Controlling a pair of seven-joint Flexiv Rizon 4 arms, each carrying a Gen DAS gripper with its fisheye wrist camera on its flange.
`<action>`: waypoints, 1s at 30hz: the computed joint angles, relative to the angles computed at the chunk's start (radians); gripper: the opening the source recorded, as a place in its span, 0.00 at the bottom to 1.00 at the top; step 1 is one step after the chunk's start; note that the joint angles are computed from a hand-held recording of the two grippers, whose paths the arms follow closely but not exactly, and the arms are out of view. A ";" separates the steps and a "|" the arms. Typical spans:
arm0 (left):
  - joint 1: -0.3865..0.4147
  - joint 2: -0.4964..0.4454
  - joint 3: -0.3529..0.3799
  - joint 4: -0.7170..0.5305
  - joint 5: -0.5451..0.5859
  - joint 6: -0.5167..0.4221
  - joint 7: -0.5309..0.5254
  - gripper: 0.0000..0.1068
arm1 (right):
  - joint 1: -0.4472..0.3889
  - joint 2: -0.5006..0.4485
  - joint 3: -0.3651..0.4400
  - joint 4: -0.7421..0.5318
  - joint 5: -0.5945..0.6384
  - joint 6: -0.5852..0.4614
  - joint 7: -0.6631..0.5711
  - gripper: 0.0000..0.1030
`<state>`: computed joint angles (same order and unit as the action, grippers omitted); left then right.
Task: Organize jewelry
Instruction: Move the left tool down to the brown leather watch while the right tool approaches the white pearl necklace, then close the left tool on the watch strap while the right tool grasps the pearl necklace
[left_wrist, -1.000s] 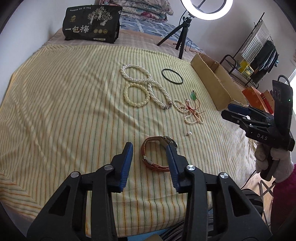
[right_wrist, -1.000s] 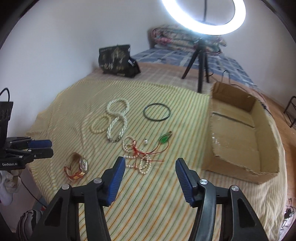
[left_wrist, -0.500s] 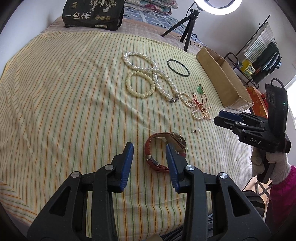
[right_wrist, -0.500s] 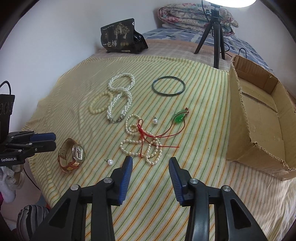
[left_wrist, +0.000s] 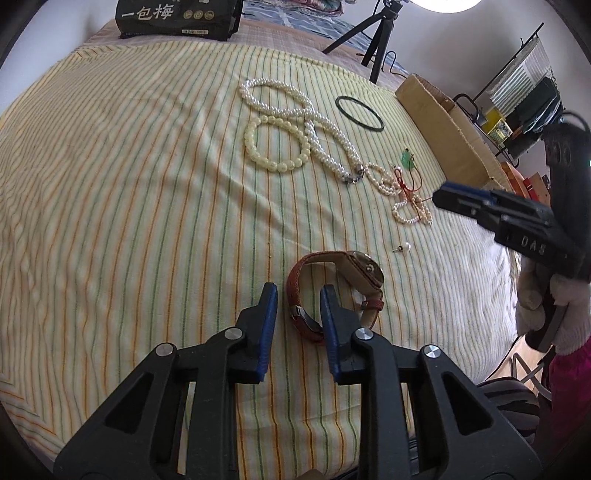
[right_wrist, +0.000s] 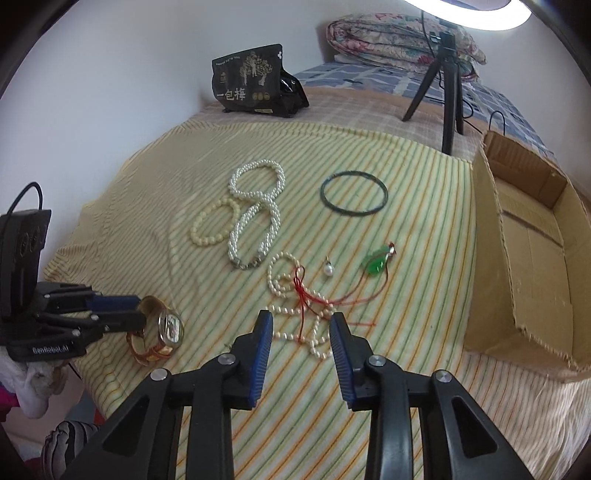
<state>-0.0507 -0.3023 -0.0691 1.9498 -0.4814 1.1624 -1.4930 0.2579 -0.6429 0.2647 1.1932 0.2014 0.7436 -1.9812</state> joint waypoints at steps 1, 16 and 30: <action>-0.002 -0.003 0.001 -0.001 0.004 0.002 -0.003 0.22 | 0.006 -0.011 -0.004 -0.017 -0.007 -0.002 0.004 0.31; 0.000 -0.030 -0.009 -0.003 0.019 0.058 -0.008 0.11 | 0.068 -0.151 -0.005 -0.252 -0.030 -0.102 0.015 0.30; 0.004 -0.029 -0.019 0.012 0.010 0.100 -0.001 0.09 | 0.135 -0.262 -0.032 -0.398 -0.056 -0.174 0.044 0.27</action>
<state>-0.0464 -0.3316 -0.0882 1.9620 -0.4710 1.2627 -1.4940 0.3929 -0.9044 0.2327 0.7950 0.1452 0.5696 -1.9374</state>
